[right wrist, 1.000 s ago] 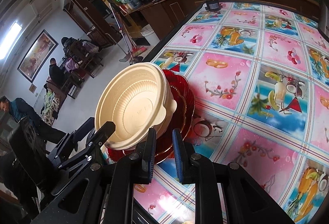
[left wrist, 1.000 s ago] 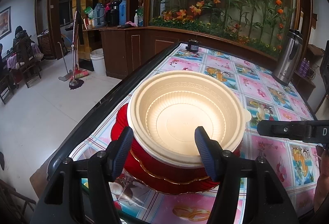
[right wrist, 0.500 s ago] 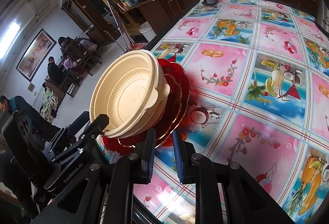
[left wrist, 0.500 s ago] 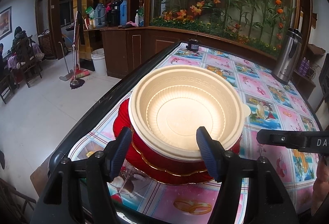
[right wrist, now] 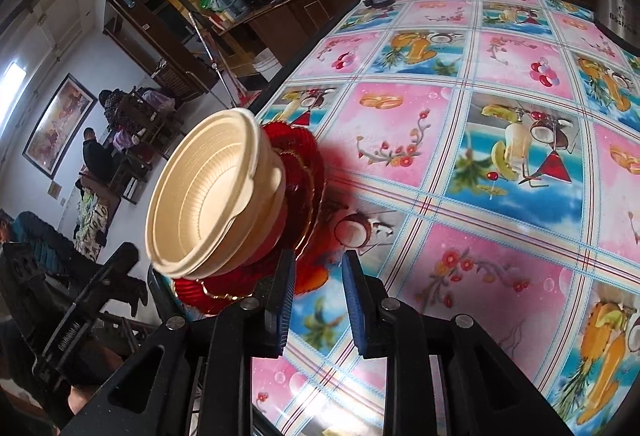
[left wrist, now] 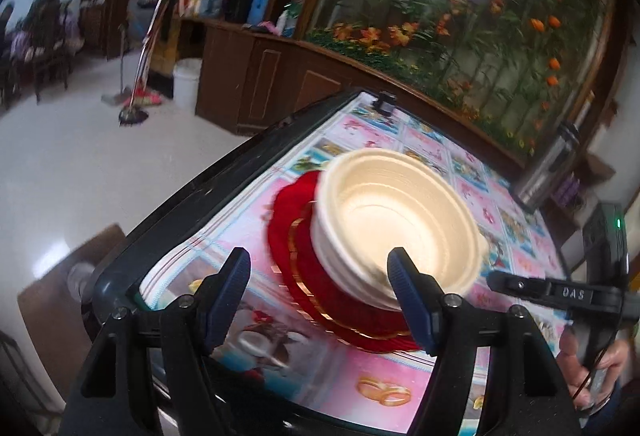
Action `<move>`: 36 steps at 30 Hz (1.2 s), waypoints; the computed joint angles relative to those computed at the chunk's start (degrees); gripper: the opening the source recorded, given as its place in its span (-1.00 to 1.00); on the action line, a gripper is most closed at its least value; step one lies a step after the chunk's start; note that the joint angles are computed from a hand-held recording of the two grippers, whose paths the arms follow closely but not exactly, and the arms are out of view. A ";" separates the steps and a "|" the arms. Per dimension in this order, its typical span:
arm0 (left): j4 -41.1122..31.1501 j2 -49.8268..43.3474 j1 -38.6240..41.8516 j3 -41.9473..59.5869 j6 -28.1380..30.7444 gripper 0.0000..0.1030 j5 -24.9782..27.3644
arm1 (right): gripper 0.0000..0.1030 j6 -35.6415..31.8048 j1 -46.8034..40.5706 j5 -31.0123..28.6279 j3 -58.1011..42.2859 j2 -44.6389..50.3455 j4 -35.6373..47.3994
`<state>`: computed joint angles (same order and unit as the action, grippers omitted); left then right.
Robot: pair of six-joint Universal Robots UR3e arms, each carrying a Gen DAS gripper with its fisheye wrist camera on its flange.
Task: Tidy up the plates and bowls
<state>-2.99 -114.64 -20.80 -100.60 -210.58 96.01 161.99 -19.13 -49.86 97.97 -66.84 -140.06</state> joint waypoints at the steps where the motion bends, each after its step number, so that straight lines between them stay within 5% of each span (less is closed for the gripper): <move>1: 0.52 0.49 2.56 -1.82 -0.57 0.37 -3.05 | -0.49 0.24 0.08 0.04 -0.52 0.53 0.00; 9: -1.94 -4.31 9.41 0.68 1.58 -0.27 -13.32 | -0.49 3.48 1.59 -0.37 -5.19 5.35 -0.76; 20: -7.16 -11.88 8.28 11.57 3.52 -0.82 -13.06 | -0.49 6.68 4.70 -1.02 -12.28 12.06 -0.57; 24: -8.32 -12.66 7.04 13.46 3.83 -0.82 -10.72 | -0.73 5.48 5.43 -0.57 -12.83 12.54 0.25; 36: -15.26 -17.25 2.54 23.84 3.21 -0.85 -9.34 | -0.75 2.98 2.04 -1.68 -6.09 8.34 -3.99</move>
